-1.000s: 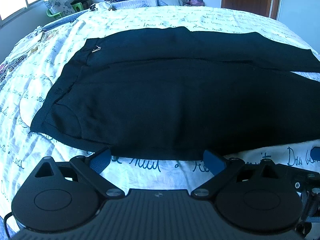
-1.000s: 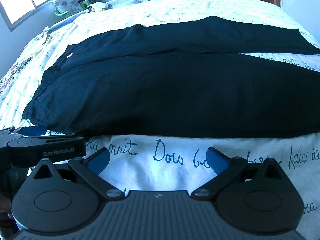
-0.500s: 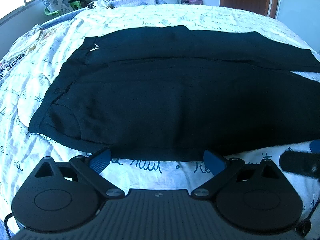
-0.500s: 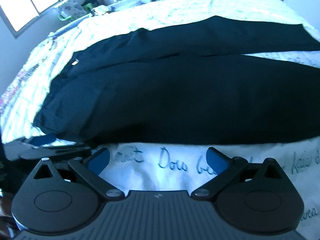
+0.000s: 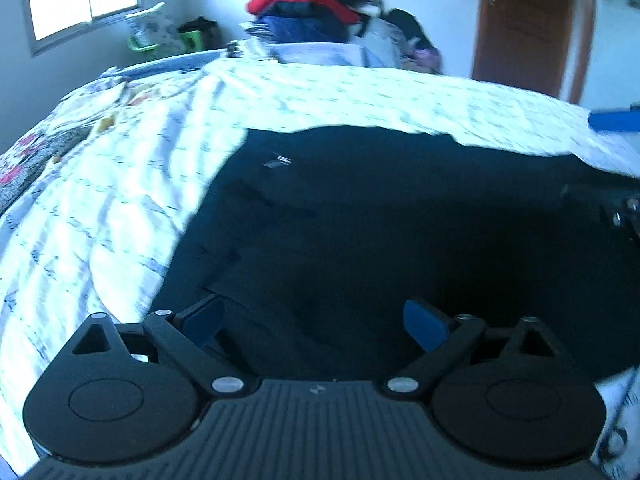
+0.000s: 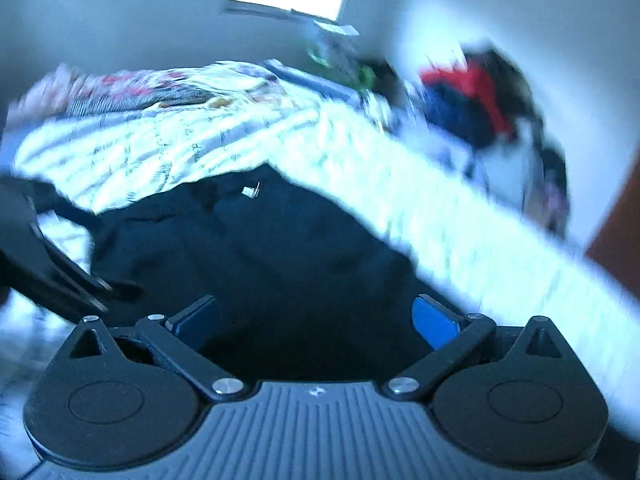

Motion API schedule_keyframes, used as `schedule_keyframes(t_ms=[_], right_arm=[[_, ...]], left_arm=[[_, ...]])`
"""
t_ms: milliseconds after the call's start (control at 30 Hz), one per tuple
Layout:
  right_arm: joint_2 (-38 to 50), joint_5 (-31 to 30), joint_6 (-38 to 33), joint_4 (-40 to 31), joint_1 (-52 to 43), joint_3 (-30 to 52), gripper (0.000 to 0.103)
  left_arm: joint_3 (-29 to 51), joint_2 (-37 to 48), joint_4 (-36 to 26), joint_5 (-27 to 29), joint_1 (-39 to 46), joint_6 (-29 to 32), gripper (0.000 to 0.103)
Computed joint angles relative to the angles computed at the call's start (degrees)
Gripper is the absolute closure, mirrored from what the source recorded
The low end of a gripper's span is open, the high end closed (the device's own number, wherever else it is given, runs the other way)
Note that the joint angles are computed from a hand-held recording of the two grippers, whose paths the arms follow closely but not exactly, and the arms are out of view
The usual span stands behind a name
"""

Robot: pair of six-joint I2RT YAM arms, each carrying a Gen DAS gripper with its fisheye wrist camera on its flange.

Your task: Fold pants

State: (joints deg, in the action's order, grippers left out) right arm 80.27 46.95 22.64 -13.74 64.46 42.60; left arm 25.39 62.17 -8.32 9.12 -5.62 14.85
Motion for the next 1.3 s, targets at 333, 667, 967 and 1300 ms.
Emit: schedule_keyframes(t_ms=[333, 667, 967, 1300], right_arm=[[21.2, -33.7, -22.4, 19.5, -32.0, 11.2, 0.004], [39.0, -56.4, -22.4, 17.1, -44.4, 28.8, 0.026], [42.0, -60.9, -24.9, 14.2, -45.0, 33.7, 0.088], [30.6, -28.7, -43.9, 33.5, -26.2, 12.1, 0.095]], left_arm=[[16.0, 19.4, 2.3, -2.4, -0.4, -3.2, 0.006], [33.5, 36.2, 1.0, -9.2, -5.0, -6.3, 0.004], [53.8, 51.0, -11.3, -7.2, -6.0, -13.6, 0.005], [70.3, 61.4, -20.7, 12.4, -1.8, -29.9, 0.005]])
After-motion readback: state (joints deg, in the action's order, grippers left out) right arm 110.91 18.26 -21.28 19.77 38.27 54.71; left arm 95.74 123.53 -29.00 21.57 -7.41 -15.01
